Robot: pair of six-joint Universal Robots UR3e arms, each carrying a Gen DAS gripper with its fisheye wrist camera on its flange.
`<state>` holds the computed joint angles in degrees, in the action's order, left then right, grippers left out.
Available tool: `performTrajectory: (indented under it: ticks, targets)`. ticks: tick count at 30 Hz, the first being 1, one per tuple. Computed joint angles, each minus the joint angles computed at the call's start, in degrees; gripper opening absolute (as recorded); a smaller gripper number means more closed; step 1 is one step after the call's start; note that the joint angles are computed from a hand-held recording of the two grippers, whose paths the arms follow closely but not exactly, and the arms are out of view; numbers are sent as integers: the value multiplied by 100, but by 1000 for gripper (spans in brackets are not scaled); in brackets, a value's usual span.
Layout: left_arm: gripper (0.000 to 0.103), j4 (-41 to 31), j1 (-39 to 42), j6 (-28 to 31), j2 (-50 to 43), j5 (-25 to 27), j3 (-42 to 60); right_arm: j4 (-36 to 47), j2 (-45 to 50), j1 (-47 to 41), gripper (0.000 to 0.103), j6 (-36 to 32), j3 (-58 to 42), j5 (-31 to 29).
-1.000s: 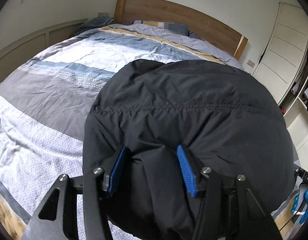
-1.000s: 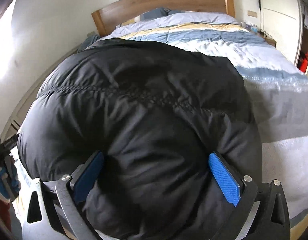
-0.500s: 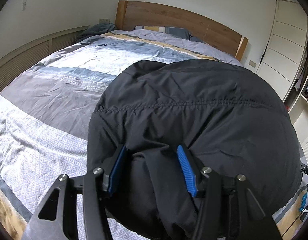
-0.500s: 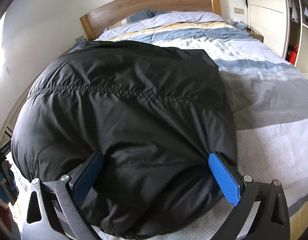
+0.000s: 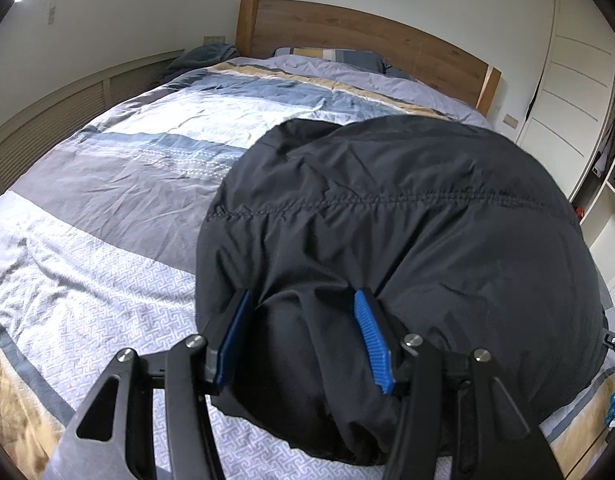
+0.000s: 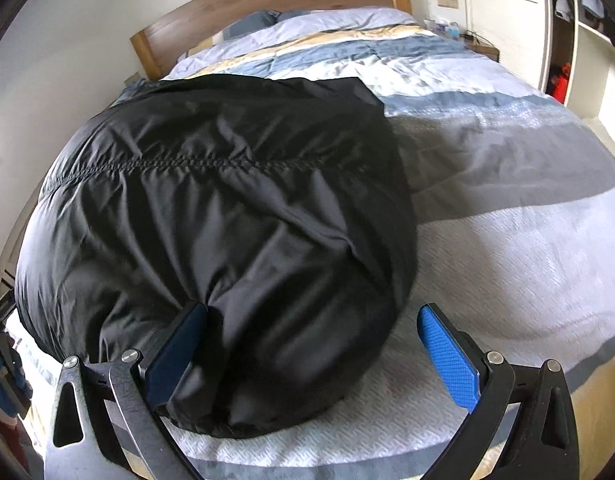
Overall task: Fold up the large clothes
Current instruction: 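Press both open grippers along the black coat bundle to smooth it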
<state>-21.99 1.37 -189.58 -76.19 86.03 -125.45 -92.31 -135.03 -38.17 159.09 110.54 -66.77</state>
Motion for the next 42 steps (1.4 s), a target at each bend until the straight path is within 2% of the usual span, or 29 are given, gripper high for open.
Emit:
performTrajectory:
  ticks: [2, 5, 8, 12, 15, 21, 25, 31, 33, 35, 42]
  targets:
    - [51, -33, 15, -27, 153, 32, -10, 2, -70, 51, 103, 22, -118, -65]
    - [51, -65, -40, -70, 191, 112, 62, 88, -112, 84, 103, 9, -339, 221]
    - [51, 54, -174, -155, 62, 217, 93, -517, 212, 838, 103, 486, -380, 86]
    - [51, 382, -384, -215, -160, 420, -3, -1571, 863, 2031, 103, 1189, -179, -375]
    - [51, 410, -253, -147, -119, 300, -173, -1965, 1056, 2273, 103, 1368, 90, -503]
    - [51, -171, 168, 107, 409, -106, -252, -1551, 745, 1724, 103, 865, 204, -188]
    - [51, -524, 169, 118, 646, -26, -183, -968, 432, 1212, 103, 444, 169, 5]
    - [51, -898, 350, 49, 1152, -116, -64, -347, 235, 912, 103, 212, -123, 63]
    - [51, -974, 287, 84, 949, -134, 270, -444, 400, 1004, 103, 296, -337, 126]
    - [51, -932, -5, 24, 357, 28, 898, -822, 750, 1250, 103, 616, -554, 127]
    - [51, -1441, -946, -180, -2139, 192, 3861, -2843, 3212, 2897, 103, 2102, -1951, -614]
